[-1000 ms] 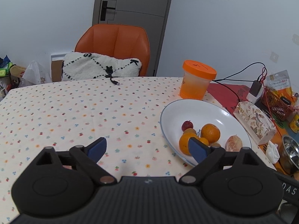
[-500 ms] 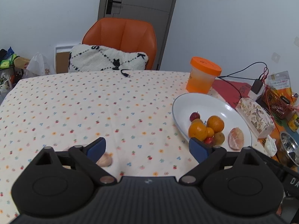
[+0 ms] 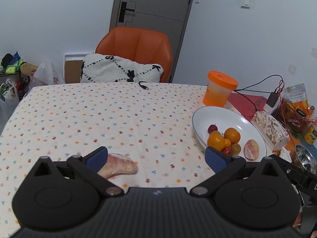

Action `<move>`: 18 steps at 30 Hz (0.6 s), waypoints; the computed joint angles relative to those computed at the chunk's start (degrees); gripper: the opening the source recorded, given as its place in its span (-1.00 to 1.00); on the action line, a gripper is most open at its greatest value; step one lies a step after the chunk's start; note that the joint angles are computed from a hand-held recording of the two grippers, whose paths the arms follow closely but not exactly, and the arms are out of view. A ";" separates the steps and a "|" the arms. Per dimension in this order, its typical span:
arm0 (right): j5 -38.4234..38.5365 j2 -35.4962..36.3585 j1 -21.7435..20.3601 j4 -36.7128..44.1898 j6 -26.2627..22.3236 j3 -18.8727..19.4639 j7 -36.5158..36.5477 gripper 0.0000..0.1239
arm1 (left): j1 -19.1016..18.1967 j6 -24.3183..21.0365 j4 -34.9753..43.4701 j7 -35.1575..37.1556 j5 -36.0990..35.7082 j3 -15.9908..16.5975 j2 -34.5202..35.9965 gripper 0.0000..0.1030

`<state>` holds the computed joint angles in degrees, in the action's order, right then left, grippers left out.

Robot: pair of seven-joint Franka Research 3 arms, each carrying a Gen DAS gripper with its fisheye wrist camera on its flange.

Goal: Organize fruits
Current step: 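Move both open tools back toward the remaining pomelo segment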

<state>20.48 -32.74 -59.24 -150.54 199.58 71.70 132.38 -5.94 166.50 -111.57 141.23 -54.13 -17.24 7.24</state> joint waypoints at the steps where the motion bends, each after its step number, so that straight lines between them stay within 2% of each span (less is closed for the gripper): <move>1: 0.05 -0.21 0.25 -0.08 -0.10 -0.15 0.03 0.66 | 0.27 -0.20 -0.17 0.61 -0.71 -0.03 -0.27 1.00; 7: -0.21 -0.62 1.50 -0.23 -0.36 -0.83 -0.17 0.66 | 0.43 -0.99 -1.29 4.51 -5.19 1.08 -1.87 1.00; 18: -0.77 1.11 1.25 0.76 1.25 0.38 -1.86 0.66 | 0.19 -0.55 -2.96 4.58 -5.20 3.59 -2.91 1.00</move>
<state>19.71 -31.63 -57.99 -149.79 200.83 72.08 130.52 -5.75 165.95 -114.53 145.82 -59.34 -13.65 4.33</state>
